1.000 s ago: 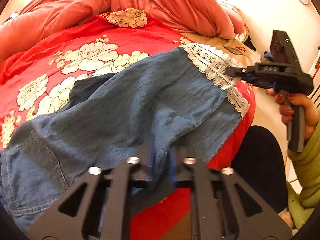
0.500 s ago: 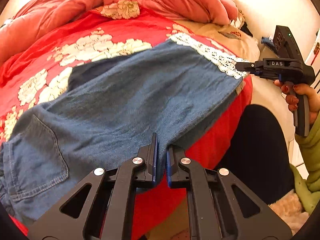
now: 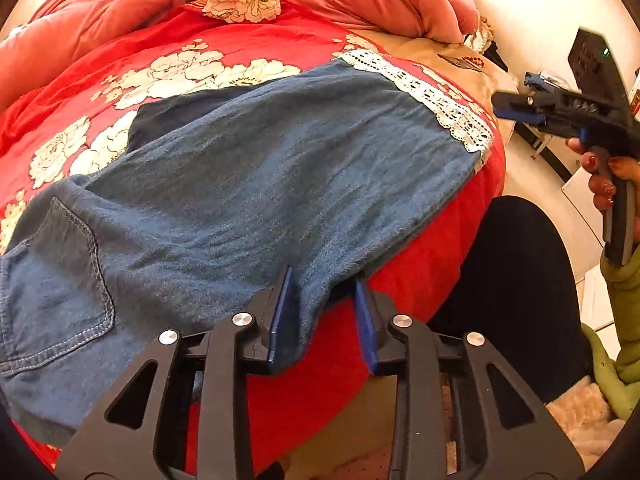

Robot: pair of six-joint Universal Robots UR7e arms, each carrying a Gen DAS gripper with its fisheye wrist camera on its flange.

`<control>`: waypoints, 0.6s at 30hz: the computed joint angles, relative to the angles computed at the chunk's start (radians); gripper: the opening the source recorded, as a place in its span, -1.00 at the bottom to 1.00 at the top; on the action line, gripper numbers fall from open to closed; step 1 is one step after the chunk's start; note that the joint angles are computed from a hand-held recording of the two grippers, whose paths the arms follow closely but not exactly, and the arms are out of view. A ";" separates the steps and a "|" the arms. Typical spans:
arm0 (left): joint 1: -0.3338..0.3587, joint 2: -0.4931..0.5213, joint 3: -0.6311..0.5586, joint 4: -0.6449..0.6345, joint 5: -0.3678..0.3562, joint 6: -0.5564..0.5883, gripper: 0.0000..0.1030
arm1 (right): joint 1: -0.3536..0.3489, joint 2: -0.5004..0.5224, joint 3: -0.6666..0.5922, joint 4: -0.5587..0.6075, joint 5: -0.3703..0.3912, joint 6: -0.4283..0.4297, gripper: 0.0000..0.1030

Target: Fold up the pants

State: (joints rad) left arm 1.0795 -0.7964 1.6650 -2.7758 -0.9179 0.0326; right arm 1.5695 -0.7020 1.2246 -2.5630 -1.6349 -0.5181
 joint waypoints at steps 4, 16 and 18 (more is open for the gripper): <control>-0.003 -0.017 0.025 -0.010 -0.007 -0.020 -0.46 | 0.035 0.043 -0.017 0.071 0.001 -0.079 -0.31; -0.063 -0.229 0.225 -0.197 0.187 -0.103 -0.04 | 0.059 0.093 -0.034 0.102 -0.132 -0.094 -0.10; -0.058 -0.271 0.249 -0.177 0.293 -0.171 0.13 | 0.059 0.071 -0.004 0.072 -0.094 -0.102 0.02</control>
State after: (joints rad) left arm 1.0220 -1.0677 1.9141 -2.9533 -0.6246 -0.1381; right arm 1.6286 -0.6307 1.2207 -2.4912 -1.7293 -0.6200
